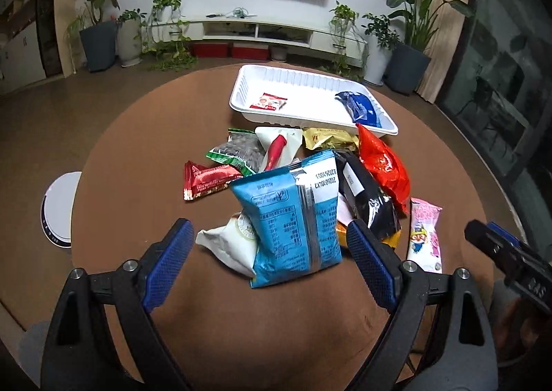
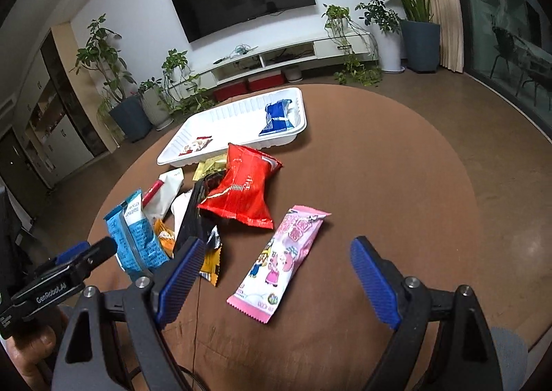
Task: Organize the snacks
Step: 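Grasp the light-blue biscuit bag with the left gripper and lift it, then grasp the pink cartoon wafer bar with the right gripper and lift it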
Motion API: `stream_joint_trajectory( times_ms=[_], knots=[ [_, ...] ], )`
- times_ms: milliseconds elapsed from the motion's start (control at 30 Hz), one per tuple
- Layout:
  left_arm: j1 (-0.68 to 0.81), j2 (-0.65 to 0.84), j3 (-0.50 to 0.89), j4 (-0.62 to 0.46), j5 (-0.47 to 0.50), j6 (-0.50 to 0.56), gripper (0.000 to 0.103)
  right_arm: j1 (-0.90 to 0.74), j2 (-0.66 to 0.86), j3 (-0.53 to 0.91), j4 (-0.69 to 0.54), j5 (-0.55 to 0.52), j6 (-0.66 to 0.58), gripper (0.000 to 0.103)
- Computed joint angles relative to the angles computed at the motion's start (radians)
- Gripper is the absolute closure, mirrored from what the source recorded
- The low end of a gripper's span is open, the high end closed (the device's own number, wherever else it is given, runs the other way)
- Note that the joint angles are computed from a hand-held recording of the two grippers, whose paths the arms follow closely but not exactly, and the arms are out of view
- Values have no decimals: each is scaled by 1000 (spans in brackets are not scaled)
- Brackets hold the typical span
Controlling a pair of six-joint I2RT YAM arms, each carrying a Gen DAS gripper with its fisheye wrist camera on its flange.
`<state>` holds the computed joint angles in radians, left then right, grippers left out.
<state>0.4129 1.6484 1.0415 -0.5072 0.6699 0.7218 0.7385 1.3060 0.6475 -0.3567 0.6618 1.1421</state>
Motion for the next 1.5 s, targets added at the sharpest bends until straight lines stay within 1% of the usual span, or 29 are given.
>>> stream_joint_trajectory(
  times_ms=[67,167,333,500,567,667,700,800,833,1000,1100,1300,1400,1500],
  knots=[
    [-18,8,9,16,-14,-31,13,8,8,2,-6,0,11,14],
    [-63,22,-3,67,-65,-86,13,16,15,1,-12,-1,33,14],
    [-123,22,-41,156,-144,-140,13,13,23,-4,-9,-15,43,14],
    [-182,44,-61,235,-208,-165,13,10,32,-9,2,-24,43,14],
    [-195,55,-62,254,-214,-165,14,9,36,-14,12,-28,43,14],
    [-202,67,-57,266,-208,-153,25,7,39,-23,19,-32,50,14],
    [-202,69,-58,270,-203,-147,31,5,39,-25,21,-34,52,14],
    [-199,83,-48,271,-186,-133,38,1,43,-30,32,-39,50,14],
    [-198,91,-41,268,-178,-127,40,3,47,-30,33,-38,50,14],
    [-174,105,-16,224,-119,-90,52,5,51,-29,35,-37,52,14],
    [-164,107,-12,199,-99,-57,56,6,56,-28,34,-34,55,14],
    [-138,113,13,134,-57,-11,58,-3,65,-26,35,-43,53,14],
    [-131,110,16,126,-57,2,58,-17,66,-23,26,-49,53,14],
    [-112,105,22,96,-49,24,58,-49,88,-10,26,-88,34,14]
  ],
)
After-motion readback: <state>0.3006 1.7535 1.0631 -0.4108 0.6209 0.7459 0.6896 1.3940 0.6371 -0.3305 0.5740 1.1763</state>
